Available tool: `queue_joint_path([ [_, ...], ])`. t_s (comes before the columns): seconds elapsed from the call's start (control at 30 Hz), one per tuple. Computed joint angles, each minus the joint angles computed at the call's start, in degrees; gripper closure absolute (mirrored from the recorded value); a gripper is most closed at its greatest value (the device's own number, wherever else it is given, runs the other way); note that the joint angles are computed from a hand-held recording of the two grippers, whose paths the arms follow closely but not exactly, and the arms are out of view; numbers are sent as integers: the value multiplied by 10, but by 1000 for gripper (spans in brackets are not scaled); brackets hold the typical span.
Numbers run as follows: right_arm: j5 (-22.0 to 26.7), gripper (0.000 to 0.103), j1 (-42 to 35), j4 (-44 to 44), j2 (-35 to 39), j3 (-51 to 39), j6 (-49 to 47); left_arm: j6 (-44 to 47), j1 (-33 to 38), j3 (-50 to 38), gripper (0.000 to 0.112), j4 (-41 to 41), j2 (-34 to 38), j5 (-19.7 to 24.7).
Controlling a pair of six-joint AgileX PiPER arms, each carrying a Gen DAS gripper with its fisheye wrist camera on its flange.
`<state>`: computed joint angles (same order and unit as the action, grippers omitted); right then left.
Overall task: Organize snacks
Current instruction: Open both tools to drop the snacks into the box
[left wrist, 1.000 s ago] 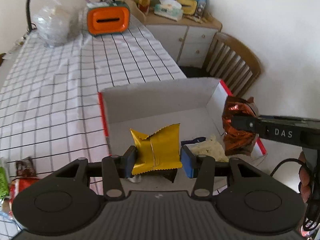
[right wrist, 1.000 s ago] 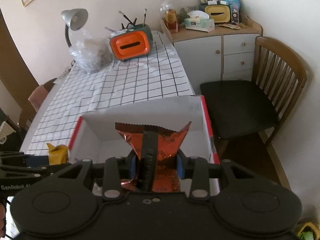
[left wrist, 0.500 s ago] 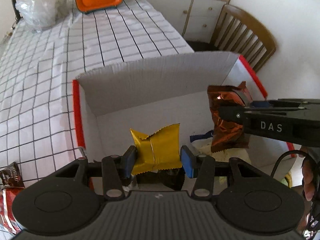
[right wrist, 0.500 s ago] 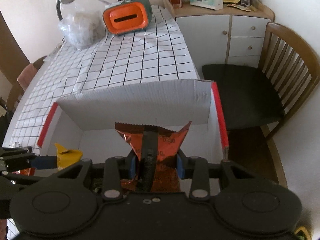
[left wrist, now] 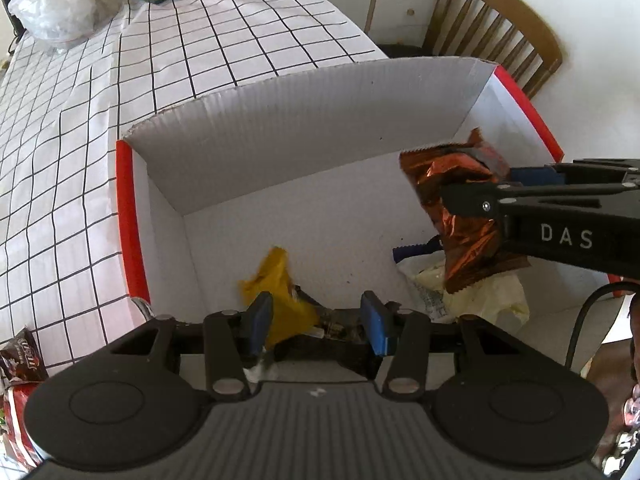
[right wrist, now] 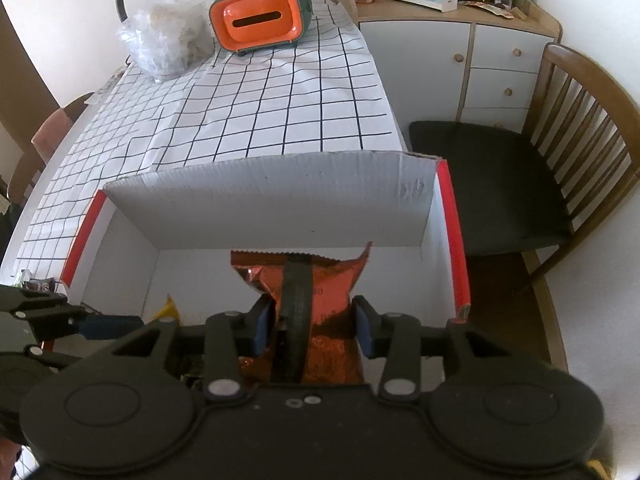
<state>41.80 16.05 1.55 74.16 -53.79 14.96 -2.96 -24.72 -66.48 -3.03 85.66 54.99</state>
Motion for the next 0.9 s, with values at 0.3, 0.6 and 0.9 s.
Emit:
queue_joint_path([
  [0.3,4,35,5,-17,-36,11,25,7,16,20,54,-15,-45,-16],
  [0.6,29,22,30,-34,-82,6,51,25,37,32,54,-44,-100,-14],
  [0.9,48,11,86,-55,-135,-13,92,63,77,48,47,-93,-175,-4],
])
